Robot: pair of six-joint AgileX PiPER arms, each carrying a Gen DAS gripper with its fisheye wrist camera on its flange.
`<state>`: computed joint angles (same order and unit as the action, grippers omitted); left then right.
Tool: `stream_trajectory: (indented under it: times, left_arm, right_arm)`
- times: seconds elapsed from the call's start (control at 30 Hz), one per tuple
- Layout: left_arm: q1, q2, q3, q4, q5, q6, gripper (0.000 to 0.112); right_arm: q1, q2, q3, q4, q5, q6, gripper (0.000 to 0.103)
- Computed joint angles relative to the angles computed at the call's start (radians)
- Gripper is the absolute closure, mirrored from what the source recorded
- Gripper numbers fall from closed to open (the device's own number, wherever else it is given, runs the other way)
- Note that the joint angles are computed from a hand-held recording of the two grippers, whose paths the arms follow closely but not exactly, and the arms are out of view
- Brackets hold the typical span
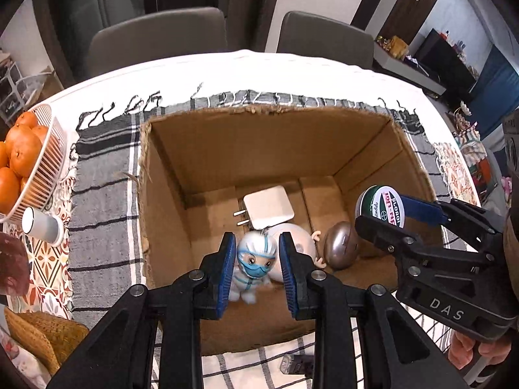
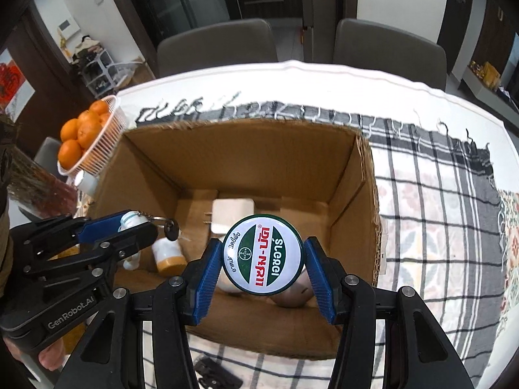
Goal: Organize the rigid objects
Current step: 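Open both tools to drop the keychain and tin into the box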
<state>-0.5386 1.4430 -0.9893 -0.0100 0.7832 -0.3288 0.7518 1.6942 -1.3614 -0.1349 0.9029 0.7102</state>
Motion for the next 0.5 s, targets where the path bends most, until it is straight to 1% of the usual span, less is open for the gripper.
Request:
stream_trajectory:
  times: [0.03, 0.1, 0.23, 0.27, 0.4, 0.5]
  left_arm:
    - [-0.002, 0.002, 0.003, 0.001, -0.002, -0.001, 0.081]
    - [-0.008, 0.0, 0.008, 0.011, -0.006, -0.01, 0.074]
    - [-0.015, -0.028, 0.027, 0.003, -0.009, -0.011, 0.074]
    - [-0.022, -0.041, 0.034, 0.01, -0.01, -0.02, 0.072]
    - [-0.057, -0.102, 0.065, 0.064, -0.011, -0.086, 0.07]
    - [-0.097, -0.156, 0.091, 0.134, -0.007, -0.157, 0.069]
  right_arm:
    - [-0.001, 0.005, 0.002, 0.001, 0.001, -0.001, 0.05]
    - [-0.002, 0.004, 0.015, -0.002, -0.008, 0.003, 0.049]
    - [0.011, -0.015, 0.031, -0.029, -0.009, 0.034, 0.049]
    - [0.018, -0.026, 0.039, -0.037, -0.011, 0.044, 0.049]
    - [0.045, -0.056, 0.057, -0.076, -0.007, 0.088, 0.049]
    - [0.08, -0.083, 0.072, -0.123, 0.002, 0.143, 0.049]
